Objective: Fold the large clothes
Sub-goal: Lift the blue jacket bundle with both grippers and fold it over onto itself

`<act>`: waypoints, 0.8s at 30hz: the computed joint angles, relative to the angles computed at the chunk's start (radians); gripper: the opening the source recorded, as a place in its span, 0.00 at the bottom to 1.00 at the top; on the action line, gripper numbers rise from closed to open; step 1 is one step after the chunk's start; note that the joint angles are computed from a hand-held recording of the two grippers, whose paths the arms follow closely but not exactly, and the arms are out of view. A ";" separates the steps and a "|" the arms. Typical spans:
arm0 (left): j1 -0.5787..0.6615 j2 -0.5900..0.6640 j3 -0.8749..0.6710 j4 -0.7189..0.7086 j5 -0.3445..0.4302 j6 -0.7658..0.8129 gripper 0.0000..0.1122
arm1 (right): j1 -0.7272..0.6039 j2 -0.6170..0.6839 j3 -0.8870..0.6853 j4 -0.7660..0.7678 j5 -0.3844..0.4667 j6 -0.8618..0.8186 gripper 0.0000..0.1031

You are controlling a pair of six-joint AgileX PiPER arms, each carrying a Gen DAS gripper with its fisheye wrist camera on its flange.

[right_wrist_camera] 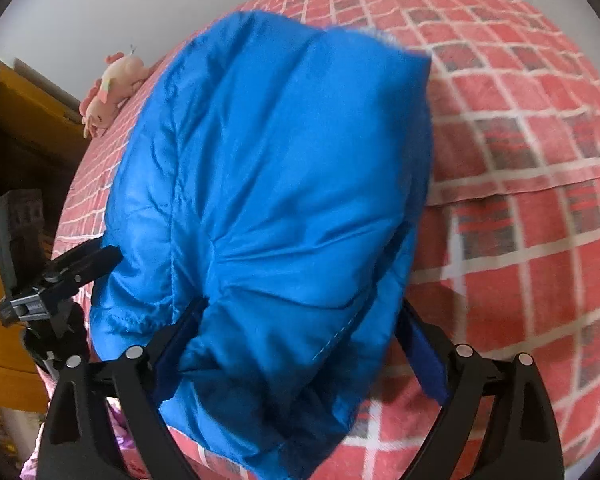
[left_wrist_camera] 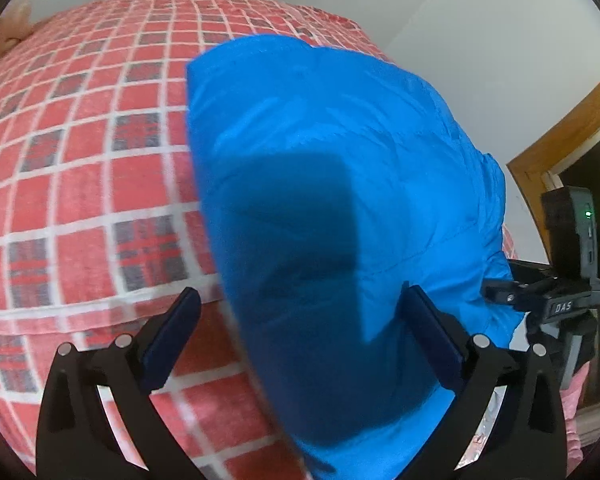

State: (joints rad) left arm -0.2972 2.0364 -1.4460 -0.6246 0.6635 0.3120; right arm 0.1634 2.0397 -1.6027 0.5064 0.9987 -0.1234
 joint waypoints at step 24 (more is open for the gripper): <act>-0.083 -0.129 0.147 -0.015 -0.200 0.074 0.64 | -0.026 -0.175 0.232 0.203 -0.182 -0.447 0.48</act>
